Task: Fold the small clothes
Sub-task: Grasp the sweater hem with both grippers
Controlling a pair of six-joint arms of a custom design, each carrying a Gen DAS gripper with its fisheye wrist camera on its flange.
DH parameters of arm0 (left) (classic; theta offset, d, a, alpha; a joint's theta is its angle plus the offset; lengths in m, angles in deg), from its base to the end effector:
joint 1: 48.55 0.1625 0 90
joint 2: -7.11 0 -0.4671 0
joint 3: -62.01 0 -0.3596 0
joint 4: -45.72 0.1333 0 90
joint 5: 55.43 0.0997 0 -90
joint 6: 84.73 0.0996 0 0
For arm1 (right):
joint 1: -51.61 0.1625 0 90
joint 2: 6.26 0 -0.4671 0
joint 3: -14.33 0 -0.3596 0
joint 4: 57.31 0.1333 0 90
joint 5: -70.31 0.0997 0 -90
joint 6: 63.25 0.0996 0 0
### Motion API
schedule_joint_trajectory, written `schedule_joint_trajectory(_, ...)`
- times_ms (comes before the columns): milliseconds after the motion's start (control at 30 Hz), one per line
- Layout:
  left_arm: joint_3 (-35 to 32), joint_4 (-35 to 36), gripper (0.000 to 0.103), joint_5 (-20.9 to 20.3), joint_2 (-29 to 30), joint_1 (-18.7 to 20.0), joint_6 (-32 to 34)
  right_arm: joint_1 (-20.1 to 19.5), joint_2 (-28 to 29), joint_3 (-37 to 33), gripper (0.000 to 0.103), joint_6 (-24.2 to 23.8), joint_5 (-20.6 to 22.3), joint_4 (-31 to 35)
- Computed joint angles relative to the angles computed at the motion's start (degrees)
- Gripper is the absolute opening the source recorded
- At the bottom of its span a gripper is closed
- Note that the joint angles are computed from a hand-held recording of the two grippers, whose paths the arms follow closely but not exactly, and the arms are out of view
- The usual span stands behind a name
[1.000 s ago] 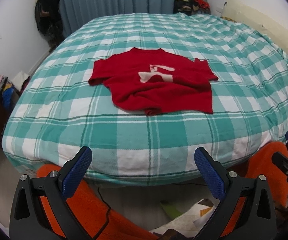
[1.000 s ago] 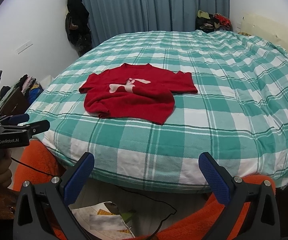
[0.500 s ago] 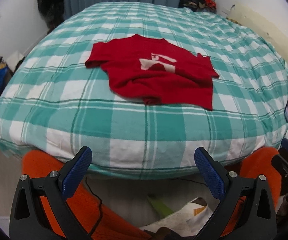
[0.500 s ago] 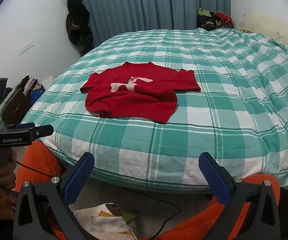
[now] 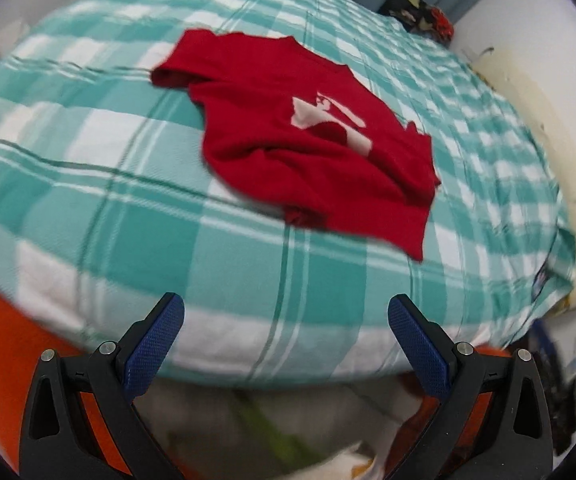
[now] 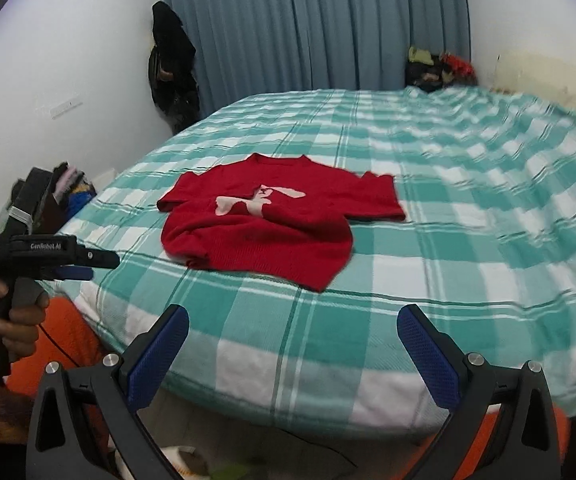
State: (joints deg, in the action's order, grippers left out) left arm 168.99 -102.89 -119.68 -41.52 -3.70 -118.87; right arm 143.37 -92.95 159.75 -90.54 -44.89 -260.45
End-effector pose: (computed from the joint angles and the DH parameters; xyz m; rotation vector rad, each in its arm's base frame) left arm -0.2991 -0.5466 0.1177 0.2643 2.7570 -0.4087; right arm 0.1014 -0.3420 0.3501 0.3235 -2.3108 1.0477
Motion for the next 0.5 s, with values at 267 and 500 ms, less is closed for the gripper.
schedule_joint_trajectory(267, -10.29, -1.73, 0.1, -6.71, 9.23, 6.01, 1.03, -19.69, 4.16, -7.77, 0.092, 8.19, 24.06, 13.77)
schedule_joint_trajectory(500, -16.07, 3.27, 0.041, 2.34, 13.81, 6.17, -1.24, -26.37, 11.71, -14.93, 0.074, 12.46, 35.11, 18.64)
